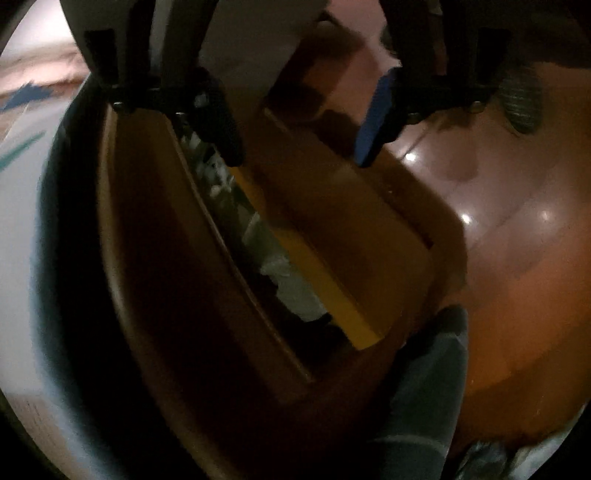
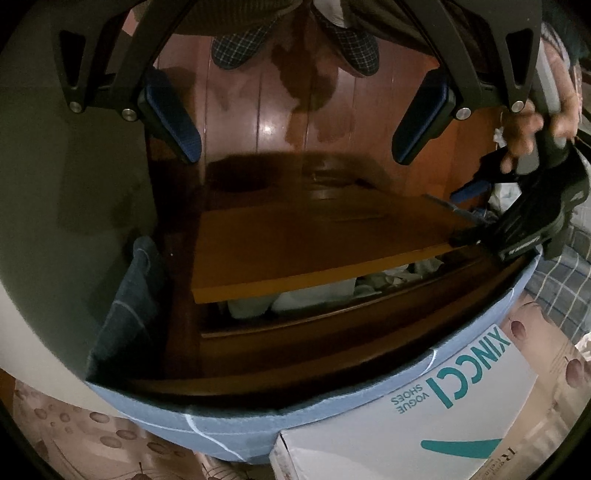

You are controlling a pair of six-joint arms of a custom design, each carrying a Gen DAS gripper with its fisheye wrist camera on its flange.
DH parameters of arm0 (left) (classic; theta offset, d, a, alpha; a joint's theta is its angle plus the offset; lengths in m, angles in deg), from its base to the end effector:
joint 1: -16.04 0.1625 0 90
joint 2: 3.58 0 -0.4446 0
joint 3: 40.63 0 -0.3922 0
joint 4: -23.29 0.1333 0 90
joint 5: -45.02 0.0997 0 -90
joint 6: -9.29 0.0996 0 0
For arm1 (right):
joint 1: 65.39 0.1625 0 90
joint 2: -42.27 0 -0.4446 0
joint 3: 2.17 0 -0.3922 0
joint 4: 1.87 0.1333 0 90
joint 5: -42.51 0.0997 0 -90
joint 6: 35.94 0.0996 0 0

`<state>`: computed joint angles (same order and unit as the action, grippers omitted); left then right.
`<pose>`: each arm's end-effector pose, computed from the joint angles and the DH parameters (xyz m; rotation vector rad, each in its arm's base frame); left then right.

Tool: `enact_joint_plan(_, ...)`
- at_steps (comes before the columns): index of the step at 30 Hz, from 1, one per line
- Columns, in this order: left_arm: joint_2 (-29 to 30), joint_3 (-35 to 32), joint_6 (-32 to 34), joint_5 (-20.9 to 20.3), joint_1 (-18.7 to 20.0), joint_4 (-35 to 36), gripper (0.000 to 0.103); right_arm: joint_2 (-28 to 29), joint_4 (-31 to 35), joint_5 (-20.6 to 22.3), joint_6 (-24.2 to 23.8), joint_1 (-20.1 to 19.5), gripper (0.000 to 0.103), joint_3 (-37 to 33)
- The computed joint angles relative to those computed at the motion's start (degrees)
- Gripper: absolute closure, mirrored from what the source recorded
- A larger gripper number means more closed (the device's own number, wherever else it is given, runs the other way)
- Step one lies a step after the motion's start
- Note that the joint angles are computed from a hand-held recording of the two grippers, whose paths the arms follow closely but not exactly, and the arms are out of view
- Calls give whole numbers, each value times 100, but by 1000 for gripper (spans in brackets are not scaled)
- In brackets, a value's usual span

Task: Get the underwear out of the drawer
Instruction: 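Hook the drawer front with the left tool and pull it open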

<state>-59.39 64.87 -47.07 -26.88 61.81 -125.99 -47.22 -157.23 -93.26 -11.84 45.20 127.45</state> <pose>-0.3131 -0.5571 0.1545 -0.3594 3.0004 -0.5322 0.2070 -0.3748 0.3340 -0.3023 -2.4092 0.8883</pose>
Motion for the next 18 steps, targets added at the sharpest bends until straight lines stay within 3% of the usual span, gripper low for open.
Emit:
enact_joint_plan(7,167,33,-358,-226,206,-638,25,37,-5,71,-98,-28,1,-17)
enact_joint_plan(11,118,302,-559,-216,273,-970,15,-11,10,137,-97,-54,1,-2)
enact_joint_plan(18,368,135,-869,-85,437,-876,13,15,14,133,-59,-37,1,-2)
